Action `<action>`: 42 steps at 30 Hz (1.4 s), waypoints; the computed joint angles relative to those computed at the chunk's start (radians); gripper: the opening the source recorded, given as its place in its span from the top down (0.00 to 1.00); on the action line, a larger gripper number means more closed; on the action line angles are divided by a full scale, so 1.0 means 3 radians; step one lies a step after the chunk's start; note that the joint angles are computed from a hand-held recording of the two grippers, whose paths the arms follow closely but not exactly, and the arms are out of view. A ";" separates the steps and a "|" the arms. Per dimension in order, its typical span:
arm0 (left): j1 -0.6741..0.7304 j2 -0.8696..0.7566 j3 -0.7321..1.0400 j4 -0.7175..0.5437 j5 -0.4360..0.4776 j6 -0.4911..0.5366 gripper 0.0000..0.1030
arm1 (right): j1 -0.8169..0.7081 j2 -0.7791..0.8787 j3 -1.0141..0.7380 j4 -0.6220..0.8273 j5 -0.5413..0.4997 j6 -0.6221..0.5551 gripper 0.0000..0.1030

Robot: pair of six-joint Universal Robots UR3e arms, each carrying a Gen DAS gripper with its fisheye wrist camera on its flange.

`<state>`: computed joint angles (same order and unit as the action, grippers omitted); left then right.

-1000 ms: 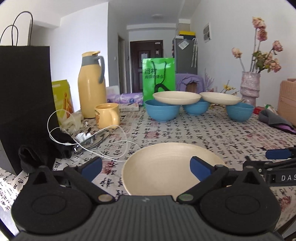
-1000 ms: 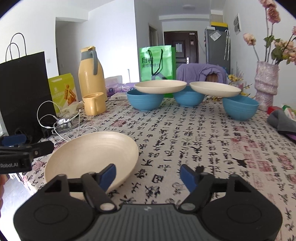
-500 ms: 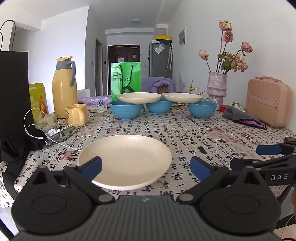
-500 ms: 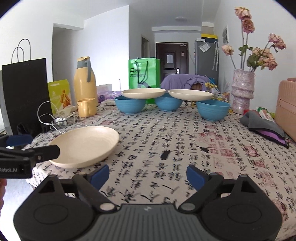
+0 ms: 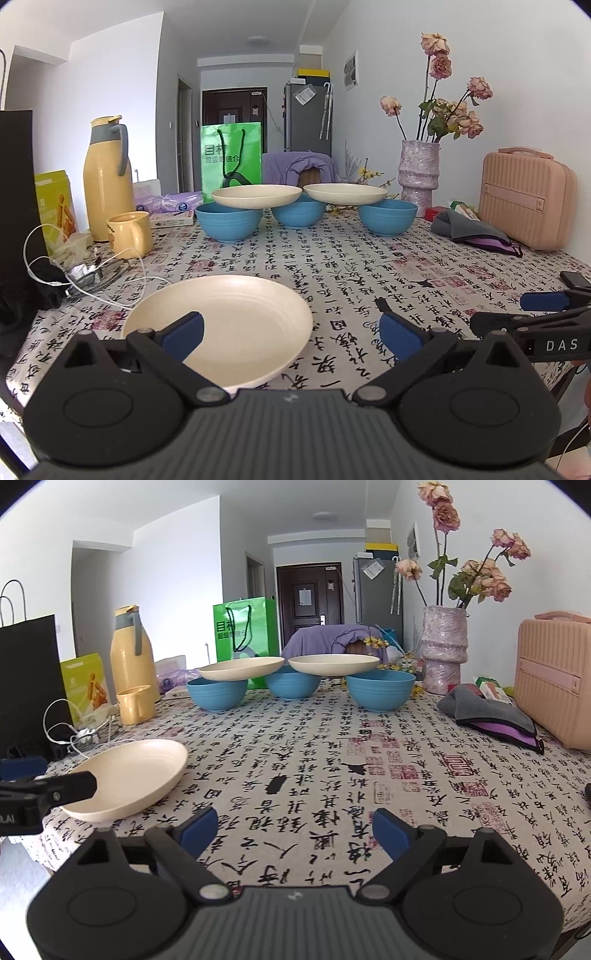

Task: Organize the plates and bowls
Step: 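Lower the cream plate onto the tablecloth and open both grippers, then move both grippers to the next cream plate on a blue bowl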

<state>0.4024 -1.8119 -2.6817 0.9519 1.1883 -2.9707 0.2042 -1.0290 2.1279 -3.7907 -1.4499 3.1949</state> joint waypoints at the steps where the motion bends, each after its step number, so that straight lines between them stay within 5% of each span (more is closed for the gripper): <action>1: -0.0057 -0.0027 0.0076 -0.0049 0.0037 -0.0016 0.00 | -0.0032 -0.0001 0.0001 0.0003 0.0018 0.0001 0.12; 13: -0.0679 -0.0413 0.1182 -0.0819 0.0484 -0.0154 0.00 | -0.0424 0.0136 -0.0327 0.0262 0.0090 -0.0026 0.12; 29: -0.1045 -0.1142 0.3157 -0.2284 0.0838 -0.0304 0.00 | -0.0732 0.0743 -0.1739 0.1134 0.0375 -0.0059 0.12; 36: -0.1131 -0.1661 0.4541 -0.3289 0.1017 -0.0396 0.00 | -0.0839 0.1191 -0.2909 0.1861 0.0585 -0.0015 0.12; 42: -0.1166 -0.2503 0.6360 -0.4253 0.1046 -0.0492 0.00 | -0.0868 0.1978 -0.4746 0.2909 0.0725 -0.0016 0.13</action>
